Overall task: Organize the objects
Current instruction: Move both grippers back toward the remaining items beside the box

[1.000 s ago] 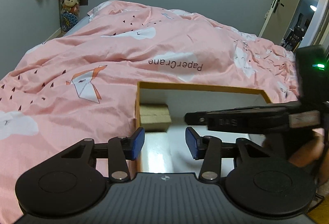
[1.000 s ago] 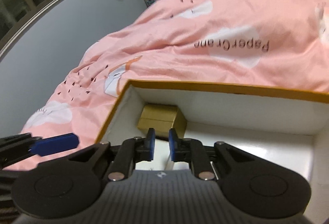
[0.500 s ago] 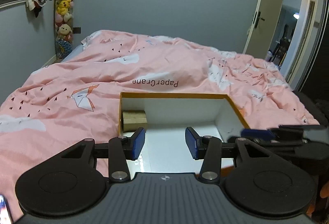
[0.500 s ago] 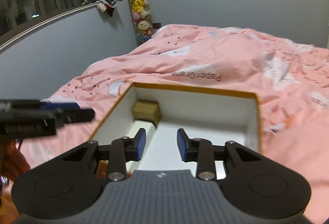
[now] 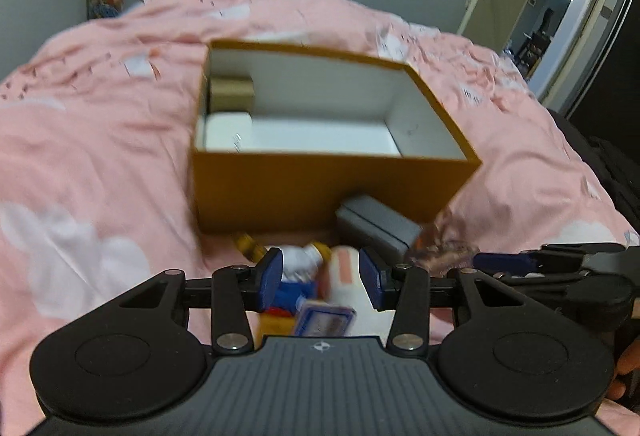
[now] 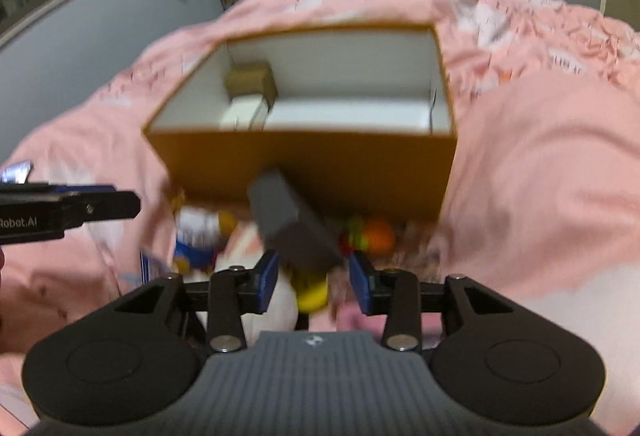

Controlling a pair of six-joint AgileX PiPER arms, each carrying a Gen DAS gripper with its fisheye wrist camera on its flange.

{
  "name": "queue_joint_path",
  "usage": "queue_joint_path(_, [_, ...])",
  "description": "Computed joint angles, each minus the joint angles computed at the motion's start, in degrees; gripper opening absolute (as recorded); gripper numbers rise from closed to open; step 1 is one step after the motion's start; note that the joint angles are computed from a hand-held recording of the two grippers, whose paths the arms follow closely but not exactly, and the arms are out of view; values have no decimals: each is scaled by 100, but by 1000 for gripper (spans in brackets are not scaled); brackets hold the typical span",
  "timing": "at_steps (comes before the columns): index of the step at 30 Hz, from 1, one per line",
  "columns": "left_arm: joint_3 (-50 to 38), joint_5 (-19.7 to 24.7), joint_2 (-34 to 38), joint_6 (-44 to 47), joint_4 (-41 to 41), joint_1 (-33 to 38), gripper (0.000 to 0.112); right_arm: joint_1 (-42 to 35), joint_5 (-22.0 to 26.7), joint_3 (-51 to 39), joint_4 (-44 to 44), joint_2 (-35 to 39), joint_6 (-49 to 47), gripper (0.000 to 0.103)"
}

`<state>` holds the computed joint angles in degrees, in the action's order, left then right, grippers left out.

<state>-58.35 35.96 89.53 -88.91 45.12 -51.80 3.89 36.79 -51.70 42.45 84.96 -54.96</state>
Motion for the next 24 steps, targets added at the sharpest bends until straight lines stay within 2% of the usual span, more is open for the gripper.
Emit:
queue_joint_path(2, [-97, -2, 89, 254, -131, -32, 52, 89, -44, 67, -159, -47, 53, 45])
queue_joint_path(4, [-256, 155, 224, 460, -241, -105, 52, 141, -111, 116, -283, -107, 101, 50])
queue_joint_path(8, [-324, 448, 293, 550, -270, -260, 52, 160, -95, 45, -586, -49, 426, 53])
queue_joint_path(10, [-309, 791, 263, 544, 152, -439, 52, 163, -88, 30, -554, -3, 406, 54])
queue_joint_path(12, [-267, 1426, 250, 534, 802, -774, 52, 179, -82, 15, -574, -5, 398, 58])
queue_joint_path(13, [-195, 1643, 186, 638, 1019, -889, 52, 202, -100, 21, -575, -17, 376, 58])
queue_joint_path(17, [544, 1973, -486, 889, 1799, -1051, 52, 300, -218, 73, -684, -98, 470, 58])
queue_joint_path(21, [1125, 2764, -825, 1554, 2245, -1129, 52, 312, -382, 118, -836, -214, 760, 58])
queue_joint_path(24, [1473, 2640, -1263, 1925, 1983, -850, 52, 164, -507, 123, -856, -299, 955, 58])
